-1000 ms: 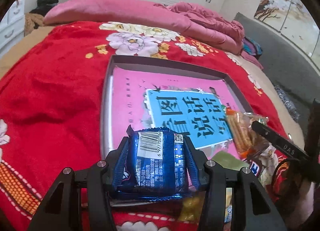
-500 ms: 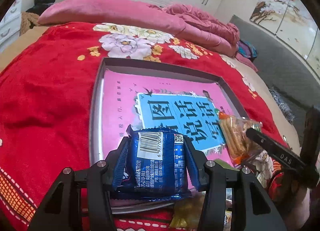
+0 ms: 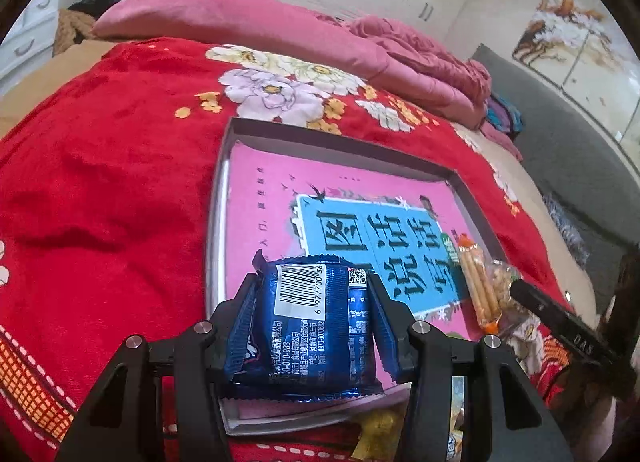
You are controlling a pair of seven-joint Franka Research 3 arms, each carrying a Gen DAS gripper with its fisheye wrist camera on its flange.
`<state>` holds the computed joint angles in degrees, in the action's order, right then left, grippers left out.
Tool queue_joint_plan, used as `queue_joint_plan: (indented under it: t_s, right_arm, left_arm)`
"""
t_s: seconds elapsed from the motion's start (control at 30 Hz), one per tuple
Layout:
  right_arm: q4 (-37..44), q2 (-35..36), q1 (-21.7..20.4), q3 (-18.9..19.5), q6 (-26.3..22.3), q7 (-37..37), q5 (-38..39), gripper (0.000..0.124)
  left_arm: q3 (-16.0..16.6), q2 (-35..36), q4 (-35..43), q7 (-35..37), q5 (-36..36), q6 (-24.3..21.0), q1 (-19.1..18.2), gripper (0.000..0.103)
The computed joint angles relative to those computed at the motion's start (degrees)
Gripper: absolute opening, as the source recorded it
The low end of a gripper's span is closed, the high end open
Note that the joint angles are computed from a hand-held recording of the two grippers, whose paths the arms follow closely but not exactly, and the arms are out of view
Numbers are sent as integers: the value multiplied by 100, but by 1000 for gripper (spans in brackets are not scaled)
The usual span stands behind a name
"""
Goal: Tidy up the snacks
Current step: 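Lower the cookie packet into the tray with the left tool while the right tool releases the bread bag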
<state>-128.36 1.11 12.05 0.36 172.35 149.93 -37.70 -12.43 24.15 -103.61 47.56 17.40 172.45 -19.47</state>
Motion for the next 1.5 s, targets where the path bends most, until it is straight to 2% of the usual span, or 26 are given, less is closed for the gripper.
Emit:
queue_joint_plan:
  t_s: [0.13, 0.43, 0.7, 0.87, 0.93, 1.23, 1.33, 1.5]
  right_arm:
    - [-31, -42, -11, 7, 15, 44, -11, 57]
    - [-61, -94, -54, 76, 3, 12, 41, 57]
    - [-85, -143, -97, 120, -6, 84, -43, 57]
    - [-110, -207, -155, 171, 1, 169, -144, 57]
    - [-119, -232, -181, 197, 6, 230, -221, 57]
    - [-152, -312, -301, 285, 43, 440, -434, 63]
    - [-174, -339, -336, 312, 47, 472, -450, 64]
    - [-206, -373, -385, 355, 43, 507, -478, 64]
  left_arm:
    - [-218, 72, 43, 190, -207, -26, 178, 54]
    - [-193, 170, 245, 443, -207, -336, 44, 58]
    - [-209, 168, 253, 570, -238, -361, 23, 65]
    - [-265, 126, 187, 610, -347, -249, 83, 67]
    - [-242, 92, 149, 595, -345, -183, 76, 71]
    - [-65, -110, -71, 359, -196, 158, -5, 74]
    - [-95, -155, -134, 354, -174, 286, 41, 75]
    - [106, -232, -186, 162, 9, 348, -116, 76]
